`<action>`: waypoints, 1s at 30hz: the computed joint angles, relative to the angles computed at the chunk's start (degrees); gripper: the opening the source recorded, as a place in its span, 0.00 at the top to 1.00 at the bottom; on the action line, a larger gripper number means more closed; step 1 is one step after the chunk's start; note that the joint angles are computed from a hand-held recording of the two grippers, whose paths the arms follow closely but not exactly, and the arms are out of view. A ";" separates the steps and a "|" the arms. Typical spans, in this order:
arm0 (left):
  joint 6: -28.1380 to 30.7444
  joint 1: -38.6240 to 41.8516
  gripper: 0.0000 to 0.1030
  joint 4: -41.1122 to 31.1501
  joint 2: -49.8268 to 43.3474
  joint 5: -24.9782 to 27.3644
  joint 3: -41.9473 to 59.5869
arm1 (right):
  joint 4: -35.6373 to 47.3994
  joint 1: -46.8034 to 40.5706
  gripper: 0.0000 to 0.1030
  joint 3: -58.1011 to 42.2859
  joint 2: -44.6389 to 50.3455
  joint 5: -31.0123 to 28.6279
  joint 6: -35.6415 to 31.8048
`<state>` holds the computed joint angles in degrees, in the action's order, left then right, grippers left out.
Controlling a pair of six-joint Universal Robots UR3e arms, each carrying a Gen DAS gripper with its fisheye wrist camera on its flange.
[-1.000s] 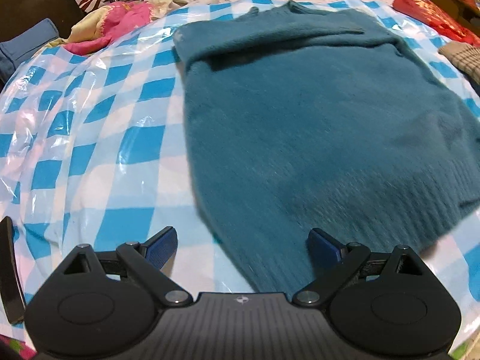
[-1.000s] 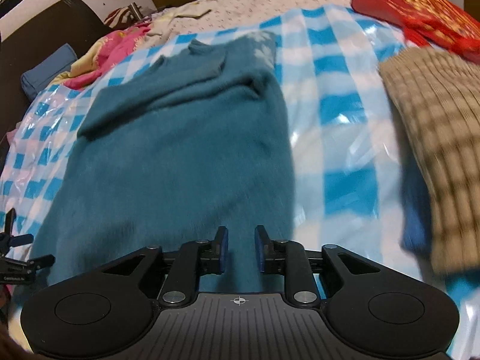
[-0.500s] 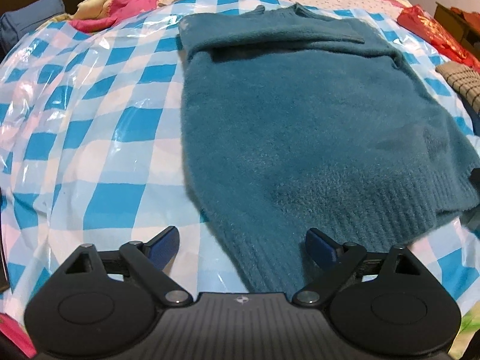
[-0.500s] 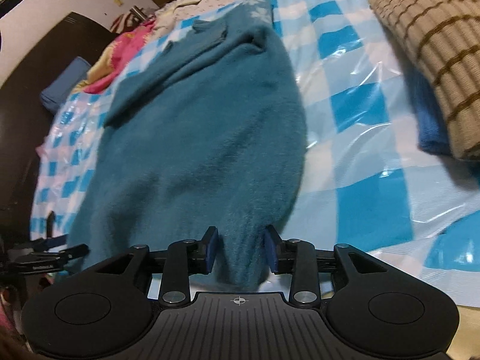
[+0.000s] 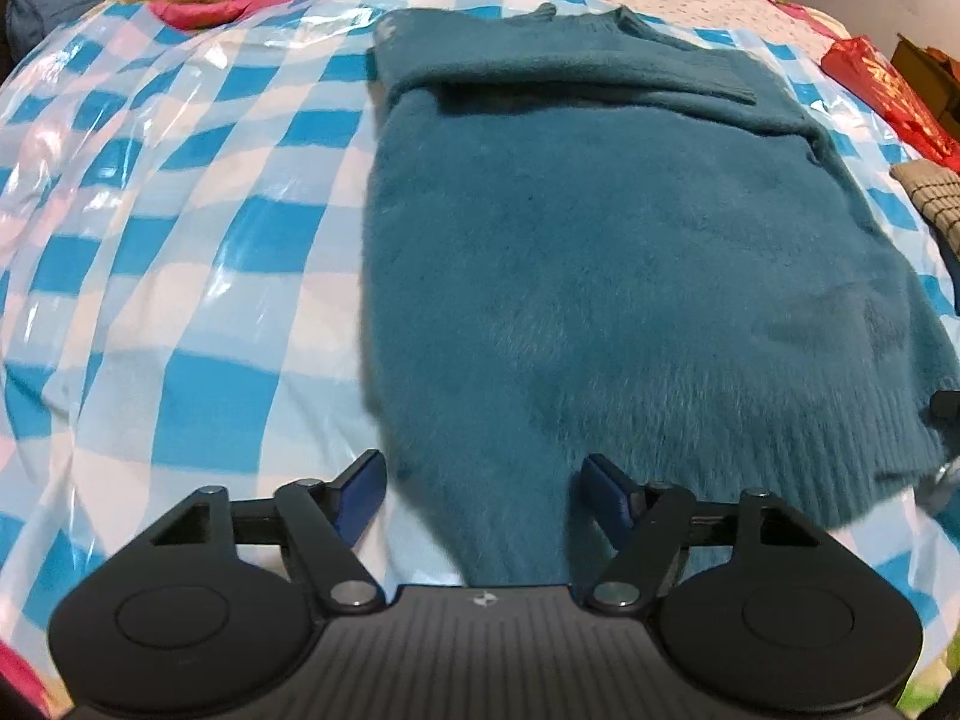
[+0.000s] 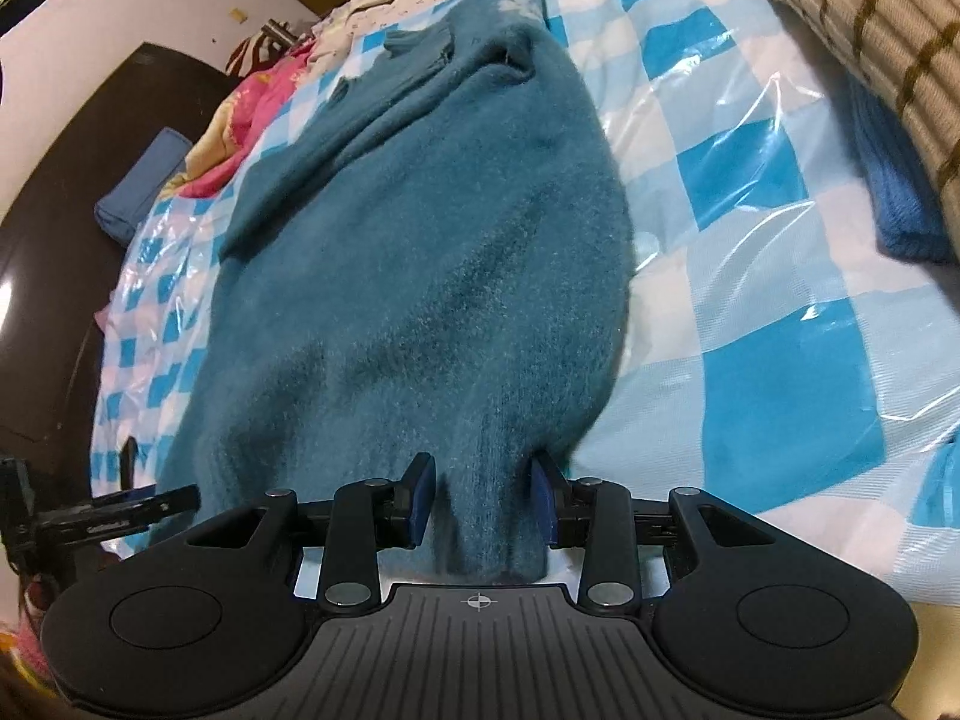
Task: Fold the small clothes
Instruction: 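Move both tools to the ribbed hem of the sweater, then grasp the hem with both tools and fold it up toward the collar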
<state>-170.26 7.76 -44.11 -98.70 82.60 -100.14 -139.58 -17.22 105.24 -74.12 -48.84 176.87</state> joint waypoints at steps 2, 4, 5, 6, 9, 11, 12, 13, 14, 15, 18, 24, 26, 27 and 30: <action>-0.02 -1.16 0.39 -0.48 -0.95 1.03 1.37 | -1.73 -0.17 0.74 1.08 -0.22 0.28 1.42; 0.60 -1.14 0.58 -0.69 -0.11 0.89 0.99 | -1.65 -0.98 0.84 2.10 -1.08 1.11 1.79; 0.64 -0.59 0.61 -1.15 0.77 0.19 0.49 | -1.88 -2.10 0.86 3.47 -1.98 2.64 2.15; 0.51 0.51 0.71 -2.00 1.62 -1.39 0.10 | -2.01 -3.27 0.87 4.83 -2.91 4.48 2.62; -0.70 6.25 0.79 -4.20 5.56 -11.36 -2.88 | -3.42 -7.06 0.88 9.05 -5.68 10.80 4.29; -2.03 9.61 0.80 -4.24 7.92 -17.20 -4.91 | -5.29 -9.85 0.90 12.18 -7.48 15.96 6.43; -2.71 11.13 0.80 -4.54 8.95 -19.78 -5.54 | -6.73 -11.44 0.90 14.07 -8.56 18.94 7.91; -3.22 12.13 0.80 -4.99 9.65 -21.60 -5.78 | -8.33 -12.19 0.90 15.02 -9.26 20.79 9.62; -3.57 13.37 0.80 -5.70 10.51 -23.67 -6.13 | -9.71 -13.29 0.90 16.34 -10.34 22.63 10.63; -3.79 14.02 0.80 -6.23 10.96 -24.73 -6.26 | -10.30 -14.16 0.90 17.32 -11.67 23.78 11.31; -3.84 14.01 0.80 -6.61 11.26 -23.89 -6.80 | -10.51 -14.45 0.90 17.72 -13.91 22.13 10.93; -3.50 13.32 0.80 -6.86 9.27 -21.10 -7.71 | -8.57 -12.39 0.90 16.26 -11.51 16.48 11.63; -3.27 14.37 0.80 -7.49 8.95 -23.95 -7.11 | -8.74 -12.41 0.90 15.63 -11.22 17.67 12.53; -3.12 14.88 0.80 -7.72 8.45 -25.51 -6.49 | -9.27 -12.24 0.90 15.01 -10.79 18.27 13.12; -5.22 15.97 0.80 -6.53 5.29 -30.71 -3.41 | -14.19 -10.52 0.90 10.30 -6.40 20.76 18.88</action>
